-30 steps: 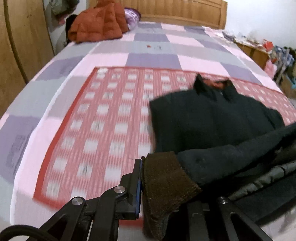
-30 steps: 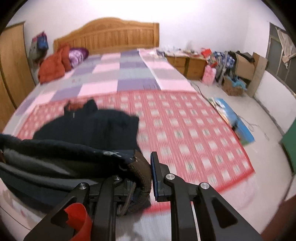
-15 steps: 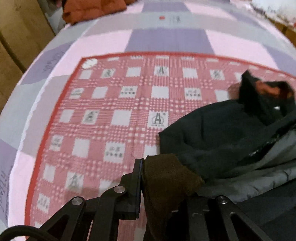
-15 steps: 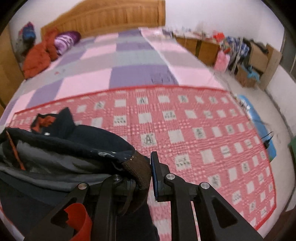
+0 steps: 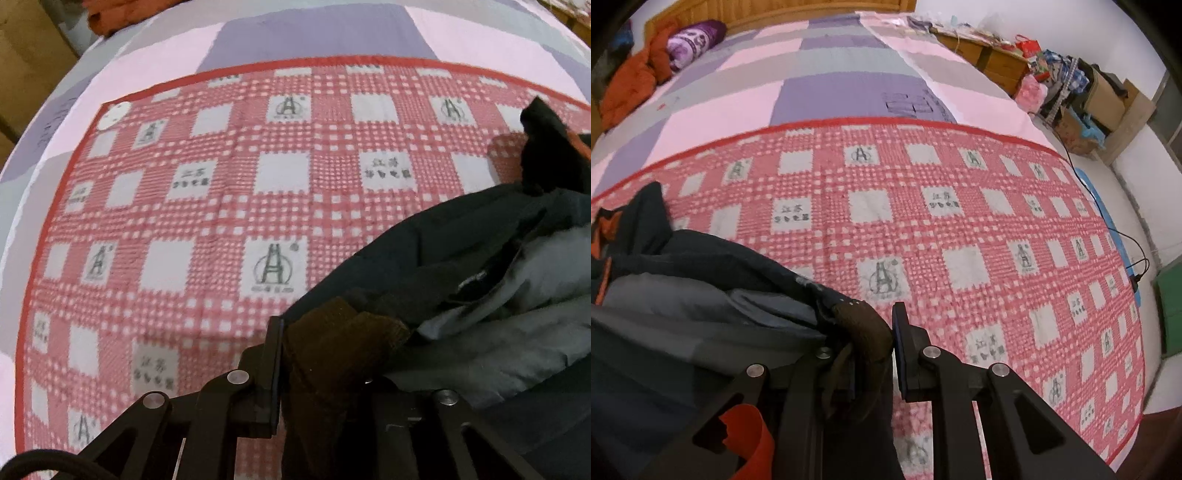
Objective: Fold large clothes
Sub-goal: 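Lift the hem with both tools and fold it toward the collar, then release the hem with both tools onto the jacket near the collar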
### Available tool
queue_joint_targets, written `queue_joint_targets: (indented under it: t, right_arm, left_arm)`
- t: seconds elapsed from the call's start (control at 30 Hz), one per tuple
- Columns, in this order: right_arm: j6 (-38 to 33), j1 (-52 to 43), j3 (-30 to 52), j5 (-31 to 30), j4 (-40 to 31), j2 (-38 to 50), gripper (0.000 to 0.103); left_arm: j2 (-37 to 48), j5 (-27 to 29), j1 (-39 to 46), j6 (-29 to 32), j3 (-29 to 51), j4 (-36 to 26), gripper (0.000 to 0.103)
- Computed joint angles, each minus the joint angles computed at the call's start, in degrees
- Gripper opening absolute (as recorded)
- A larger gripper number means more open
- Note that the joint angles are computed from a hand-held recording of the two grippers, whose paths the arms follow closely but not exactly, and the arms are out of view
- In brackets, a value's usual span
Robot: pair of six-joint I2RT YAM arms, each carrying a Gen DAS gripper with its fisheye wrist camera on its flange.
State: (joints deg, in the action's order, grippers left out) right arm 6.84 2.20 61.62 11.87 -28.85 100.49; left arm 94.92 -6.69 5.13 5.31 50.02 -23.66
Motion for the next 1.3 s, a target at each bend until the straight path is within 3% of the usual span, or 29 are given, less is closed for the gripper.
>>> queue_joint_targets:
  t: [0.17, 0.37, 0.47, 0.53, 0.67, 0.7, 0.77, 0.83, 0.93, 1.0, 1.07, 1.13, 1.23, 1.3]
  right_arm:
    - [2.02, 2.08, 2.82, 3.52, -1.25, 4.58, 0.017]
    - [-0.85, 2.19, 5.25, 3.58, -5.38, 3.40, 0.020]
    - [-4.25, 2.70, 5.93, 4.69, -7.94, 0.33, 0.039]
    - [-5.60, 2.58, 8.01, 4.98, -9.98, -0.34, 0.063]
    - [-2.27, -1.21, 16.18, -3.06, -18.39, 0.93, 0.074]
    - [-2.25, -1.19, 17.06, -2.58, -19.24, 0.50, 0.079]
    - [-3.64, -0.21, 18.41, -1.65, -20.96, -0.33, 0.080]
    - [-3.91, 1.10, 16.17, -2.48, -18.93, -4.35, 0.080]
    - [-2.74, 4.64, 7.69, -7.23, -12.77, -14.33, 0.080]
    - [-1.63, 9.10, 2.18, -6.52, -10.49, -19.53, 0.080]
    - [0.19, 15.35, -2.88, -3.03, -9.23, -22.94, 0.080]
    - [2.70, 23.13, -6.98, 1.99, -8.73, -23.80, 0.080]
    - [5.56, 32.79, -10.97, 7.52, -6.65, -20.28, 0.080]
    - [7.10, 33.60, -12.09, 8.77, -3.63, -16.34, 0.080]
  left_arm:
    - [2.77, 3.05, 1.24, 1.88, 2.30, -0.57, 0.021]
    - [2.19, 8.05, 5.39, 9.15, 9.09, -10.14, 0.048]
    - [3.37, 14.86, 8.90, 10.74, 15.27, -17.76, 0.055]
    - [5.95, 20.19, 11.05, 8.51, 20.69, -23.35, 0.055]
    - [8.81, 20.39, 10.78, 5.35, 26.09, -29.30, 0.056]
    - [10.66, 20.26, 10.69, 5.34, 28.00, -32.33, 0.059]
    - [15.18, 21.81, 11.97, 3.61, 32.81, -38.56, 0.060]
    - [13.43, 24.76, 14.26, 1.32, 32.77, -37.92, 0.060]
    - [8.35, 34.41, 19.69, -4.25, 30.25, -33.20, 0.066]
    - [2.35, 32.41, 18.51, -4.19, 25.76, -28.93, 0.071]
    - [-5.42, 26.44, 13.11, -0.23, 19.09, -25.91, 0.071]
    - [-12.40, 25.46, 6.33, 1.76, 11.83, -23.73, 0.072]
    - [-20.46, 28.30, -6.10, -2.39, 0.26, -18.70, 0.074]
    - [-19.27, 24.43, -18.75, -8.39, -4.42, -11.20, 0.076]
